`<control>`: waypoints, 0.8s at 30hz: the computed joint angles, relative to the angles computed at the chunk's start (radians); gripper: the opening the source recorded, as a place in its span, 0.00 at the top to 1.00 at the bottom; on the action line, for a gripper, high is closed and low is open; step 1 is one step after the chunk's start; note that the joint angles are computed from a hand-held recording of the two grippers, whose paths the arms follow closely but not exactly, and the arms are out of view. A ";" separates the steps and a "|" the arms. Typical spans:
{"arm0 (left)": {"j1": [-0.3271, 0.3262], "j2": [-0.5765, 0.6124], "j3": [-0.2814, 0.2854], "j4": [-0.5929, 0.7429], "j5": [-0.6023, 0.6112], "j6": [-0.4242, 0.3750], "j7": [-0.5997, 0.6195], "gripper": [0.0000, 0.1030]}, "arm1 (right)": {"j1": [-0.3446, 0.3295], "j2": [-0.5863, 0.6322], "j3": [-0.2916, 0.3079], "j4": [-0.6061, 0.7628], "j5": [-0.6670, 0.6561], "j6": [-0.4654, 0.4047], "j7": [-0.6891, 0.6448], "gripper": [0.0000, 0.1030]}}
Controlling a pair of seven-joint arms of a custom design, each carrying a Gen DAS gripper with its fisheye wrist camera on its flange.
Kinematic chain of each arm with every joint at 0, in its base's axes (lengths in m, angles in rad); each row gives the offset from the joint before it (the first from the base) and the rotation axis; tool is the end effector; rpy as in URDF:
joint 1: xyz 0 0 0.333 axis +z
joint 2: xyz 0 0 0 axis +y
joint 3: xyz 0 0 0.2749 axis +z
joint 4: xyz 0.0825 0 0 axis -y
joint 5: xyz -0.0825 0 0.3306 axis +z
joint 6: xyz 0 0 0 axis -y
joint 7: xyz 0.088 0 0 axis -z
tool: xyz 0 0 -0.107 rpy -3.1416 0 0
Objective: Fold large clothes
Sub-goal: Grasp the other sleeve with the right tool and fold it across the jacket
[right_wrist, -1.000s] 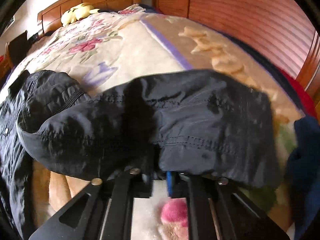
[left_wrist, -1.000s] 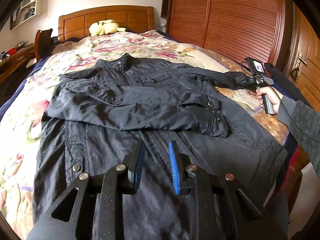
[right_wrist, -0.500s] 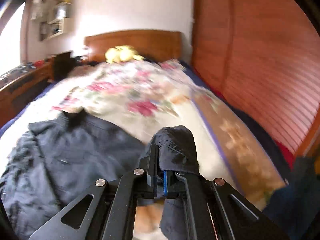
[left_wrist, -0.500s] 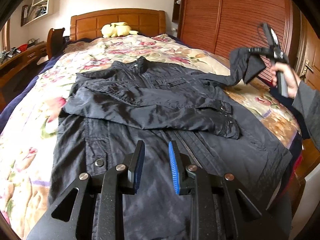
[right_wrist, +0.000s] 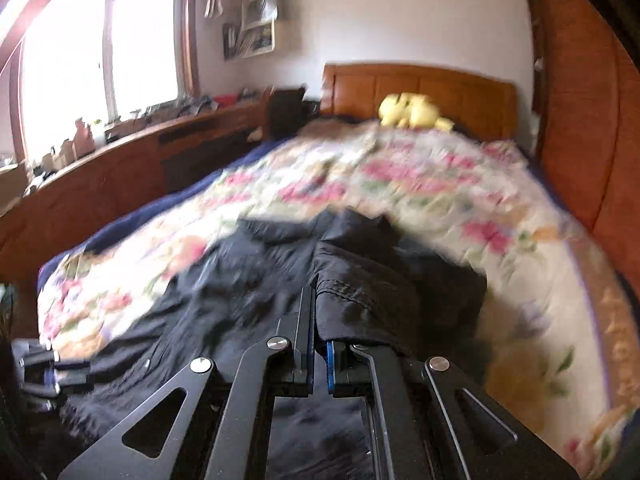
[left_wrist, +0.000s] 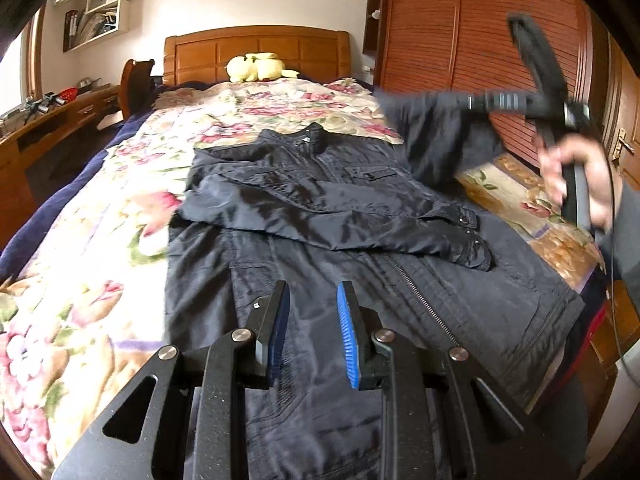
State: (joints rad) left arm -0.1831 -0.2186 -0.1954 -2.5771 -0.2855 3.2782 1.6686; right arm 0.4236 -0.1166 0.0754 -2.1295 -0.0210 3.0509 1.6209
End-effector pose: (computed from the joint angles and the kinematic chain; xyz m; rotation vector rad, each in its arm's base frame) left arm 0.4263 -0.1416 0.4447 -1.5600 1.8898 -1.0020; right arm 0.4558 0.2524 0.5700 -1.8505 1.1315 -0.6271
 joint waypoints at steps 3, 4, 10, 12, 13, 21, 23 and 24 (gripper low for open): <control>-0.070 -0.023 0.074 -0.026 -0.014 0.016 0.008 0.75 | -0.048 -0.011 0.054 -0.054 -0.136 -0.044 0.141 0.96; -0.085 -0.029 0.090 -0.030 -0.018 0.017 0.010 0.75 | -0.051 -0.010 0.060 -0.068 -0.159 -0.046 0.172 0.96; -0.161 -0.064 0.170 -0.053 -0.031 0.012 0.038 0.75 | -0.039 -0.027 0.068 -0.068 -0.223 -0.224 0.269 0.96; -0.203 -0.076 0.211 -0.057 -0.038 0.011 0.051 0.75 | -0.044 -0.034 0.077 -0.056 -0.264 -0.262 0.305 0.93; -0.231 -0.081 0.238 -0.060 -0.044 0.017 0.058 0.75 | -0.043 -0.042 0.074 -0.048 -0.268 -0.286 0.311 0.92; -0.272 -0.088 0.283 -0.075 -0.043 0.040 0.047 0.75 | -0.023 -0.161 0.058 -0.172 -0.223 -0.227 0.285 0.42; -0.243 -0.082 0.251 -0.076 -0.042 0.030 0.043 0.75 | -0.026 -0.184 0.051 -0.215 -0.223 -0.186 0.301 0.36; -0.231 -0.078 0.236 -0.073 -0.042 0.024 0.041 0.75 | -0.027 -0.193 0.043 -0.232 -0.215 -0.172 0.305 0.35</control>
State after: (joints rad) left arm -0.4143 -0.2964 0.0409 -2.6498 -0.3273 3.3025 1.7093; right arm 0.3971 -0.3096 0.1181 -2.3619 -0.2360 2.8791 1.9257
